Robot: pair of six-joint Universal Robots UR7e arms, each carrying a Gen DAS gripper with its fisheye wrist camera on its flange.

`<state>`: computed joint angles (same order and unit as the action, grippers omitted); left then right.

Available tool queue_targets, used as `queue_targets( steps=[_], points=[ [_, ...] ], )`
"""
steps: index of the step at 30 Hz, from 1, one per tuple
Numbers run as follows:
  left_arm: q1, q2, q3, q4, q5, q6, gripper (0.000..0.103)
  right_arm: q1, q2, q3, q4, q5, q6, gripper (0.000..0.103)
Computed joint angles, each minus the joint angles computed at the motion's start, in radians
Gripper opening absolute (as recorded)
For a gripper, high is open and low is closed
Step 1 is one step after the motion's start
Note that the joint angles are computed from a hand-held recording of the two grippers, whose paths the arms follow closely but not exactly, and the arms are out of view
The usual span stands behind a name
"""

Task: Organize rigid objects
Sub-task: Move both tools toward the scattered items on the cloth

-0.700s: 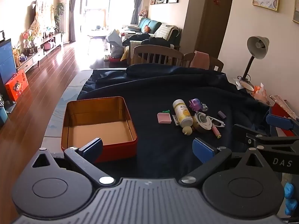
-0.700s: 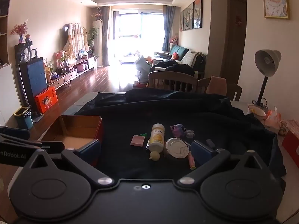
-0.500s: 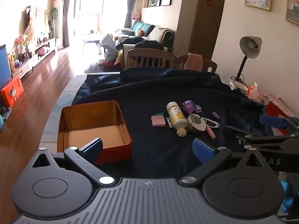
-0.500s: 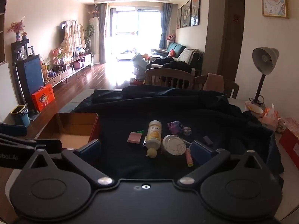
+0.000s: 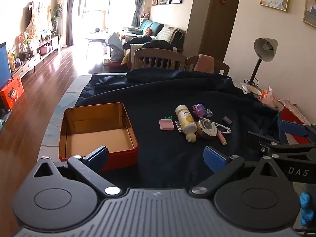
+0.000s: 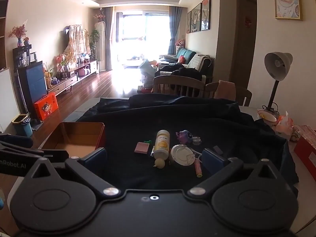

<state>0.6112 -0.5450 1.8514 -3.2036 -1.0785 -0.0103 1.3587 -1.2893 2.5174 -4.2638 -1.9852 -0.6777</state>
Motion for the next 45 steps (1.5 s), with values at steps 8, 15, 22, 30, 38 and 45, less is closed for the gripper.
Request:
queue_targets(
  steps=[8, 15, 22, 30, 38, 45],
  points=[
    [0.0, -0.006, 0.004, 0.012, -0.007, -0.005, 0.103, 0.015, 0.006, -0.003, -0.003, -0.014, -0.001, 0.103],
    [-0.002, -0.01, 0.007, 0.015, -0.009, -0.001, 0.103, 0.02, 0.009, -0.001, -0.011, -0.017, -0.004, 0.103],
    [-0.002, -0.009, 0.004, 0.021, -0.015, -0.002, 0.103, 0.028, 0.008, 0.007, -0.02, -0.02, -0.004, 0.103],
    [-0.007, 0.01, -0.029, 0.049, -0.009, -0.002, 0.103, 0.027, 0.009, 0.009, -0.02, -0.018, 0.004, 0.102],
    [-0.008, 0.071, -0.108, 0.082, -0.011, -0.014, 0.103, -0.021, -0.027, 0.003, 0.038, 0.038, 0.022, 0.102],
    [-0.003, 0.156, -0.226, 0.137, 0.004, -0.031, 0.103, -0.129, -0.093, -0.022, 0.15, 0.146, 0.035, 0.102]
  ],
)
